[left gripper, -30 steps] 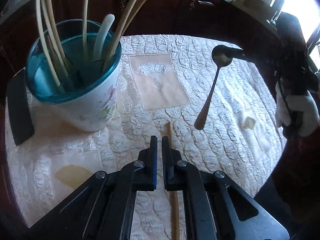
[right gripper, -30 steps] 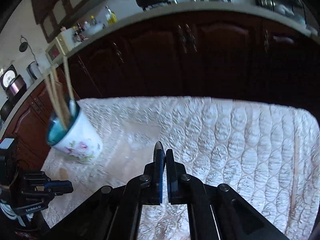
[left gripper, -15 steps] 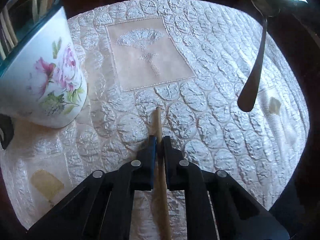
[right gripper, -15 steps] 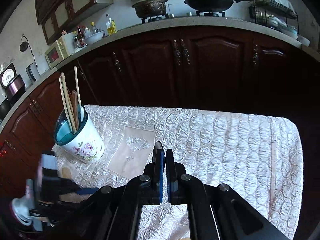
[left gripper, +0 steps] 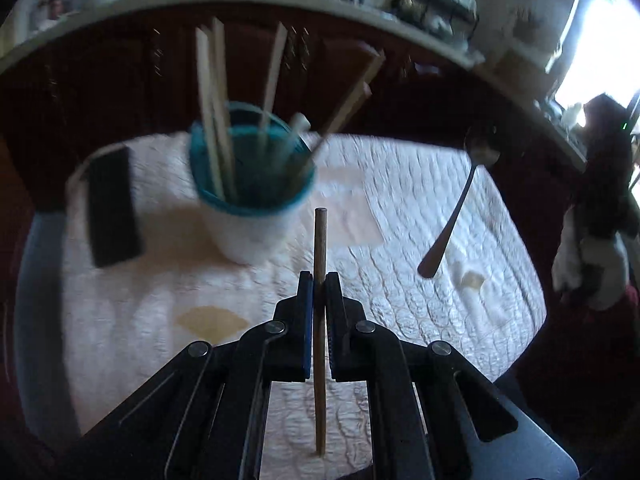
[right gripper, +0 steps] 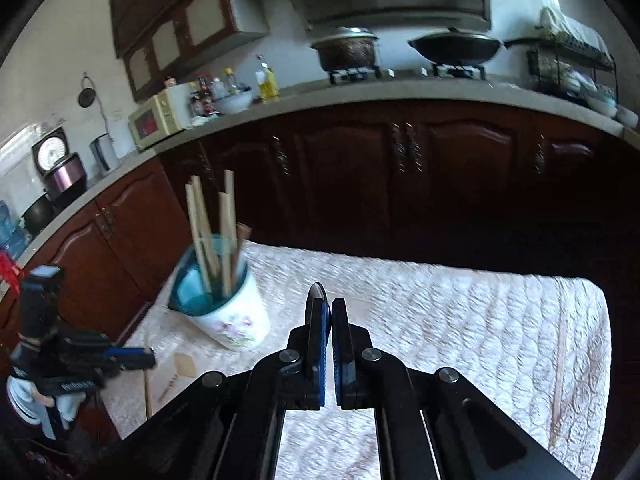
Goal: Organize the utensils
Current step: 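Lift and carry the chopstick and spoon up over the floral cup, then lower the chopstick with the left tool while the right tool lowers the spoon into the cup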
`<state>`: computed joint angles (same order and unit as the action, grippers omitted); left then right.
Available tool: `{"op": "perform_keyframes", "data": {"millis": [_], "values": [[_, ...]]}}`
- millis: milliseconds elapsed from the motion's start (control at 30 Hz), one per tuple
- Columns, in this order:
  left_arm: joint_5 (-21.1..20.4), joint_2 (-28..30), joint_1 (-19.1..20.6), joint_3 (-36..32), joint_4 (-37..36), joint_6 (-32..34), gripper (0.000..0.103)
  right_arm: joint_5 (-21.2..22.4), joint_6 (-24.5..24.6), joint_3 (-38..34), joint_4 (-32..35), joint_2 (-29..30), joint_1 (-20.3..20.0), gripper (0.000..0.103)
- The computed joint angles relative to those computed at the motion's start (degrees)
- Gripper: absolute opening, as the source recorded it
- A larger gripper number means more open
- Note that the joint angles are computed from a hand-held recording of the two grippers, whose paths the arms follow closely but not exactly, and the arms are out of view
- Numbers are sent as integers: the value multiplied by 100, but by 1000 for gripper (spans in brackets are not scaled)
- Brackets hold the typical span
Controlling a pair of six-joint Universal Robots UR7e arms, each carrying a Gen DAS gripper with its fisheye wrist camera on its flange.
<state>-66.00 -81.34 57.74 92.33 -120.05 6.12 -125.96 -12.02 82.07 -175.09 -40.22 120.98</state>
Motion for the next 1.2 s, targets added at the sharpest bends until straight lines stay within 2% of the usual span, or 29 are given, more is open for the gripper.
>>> {"op": "perform_keyframes", "data": {"millis": [333, 667, 967, 1200], "values": [[391, -200, -32, -148, -392, 89, 5, 76, -185, -776, 222, 572, 251, 2], [502, -108, -99, -594, -528, 273, 5, -34, -430, -1576, 280, 1062, 431, 2], [532, 228, -267, -1251, -833, 634, 5, -459, -859, -2781, 304, 1792, 544, 2], [616, 697, -211, -1670, -1125, 787, 5, -868, -1551, -4077, 550, 2647, 550, 2]]}}
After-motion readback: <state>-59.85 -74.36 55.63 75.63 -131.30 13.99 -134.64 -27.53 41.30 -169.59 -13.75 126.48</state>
